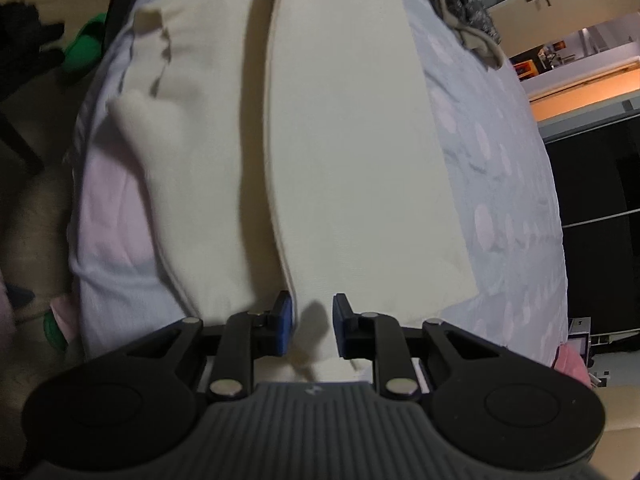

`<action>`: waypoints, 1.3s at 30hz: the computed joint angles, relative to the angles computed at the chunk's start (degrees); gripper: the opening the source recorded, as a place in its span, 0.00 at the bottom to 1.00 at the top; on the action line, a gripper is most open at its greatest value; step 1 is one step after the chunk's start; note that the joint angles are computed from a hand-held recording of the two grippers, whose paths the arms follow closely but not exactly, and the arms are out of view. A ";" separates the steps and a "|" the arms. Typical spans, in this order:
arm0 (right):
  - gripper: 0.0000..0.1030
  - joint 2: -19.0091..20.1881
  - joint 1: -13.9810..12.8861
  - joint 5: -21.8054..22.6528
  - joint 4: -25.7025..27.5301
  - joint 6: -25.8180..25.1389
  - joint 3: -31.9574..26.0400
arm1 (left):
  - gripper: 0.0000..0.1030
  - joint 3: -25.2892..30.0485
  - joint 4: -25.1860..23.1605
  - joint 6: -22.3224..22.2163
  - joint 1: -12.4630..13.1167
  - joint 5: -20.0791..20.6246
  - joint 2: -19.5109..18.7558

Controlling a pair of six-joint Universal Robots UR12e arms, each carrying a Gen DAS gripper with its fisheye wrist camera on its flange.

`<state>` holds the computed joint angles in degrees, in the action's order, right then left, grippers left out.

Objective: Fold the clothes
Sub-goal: 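Grasp the folded edge with both grippers and fold it over again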

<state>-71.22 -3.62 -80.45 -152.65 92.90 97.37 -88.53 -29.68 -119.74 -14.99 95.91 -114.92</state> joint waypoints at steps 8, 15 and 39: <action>0.04 -0.17 -1.63 4.38 5.01 14.64 -4.72 | 0.01 2.53 -3.61 -10.50 1.79 -5.54 0.94; 0.03 -0.82 -3.14 8.53 16.35 15.86 -10.23 | 0.01 4.83 -11.16 -6.99 3.32 -11.12 2.80; 0.06 0.42 -0.33 -1.01 43.89 2.60 -13.68 | 0.04 6.09 -29.48 11.56 1.17 -4.62 1.21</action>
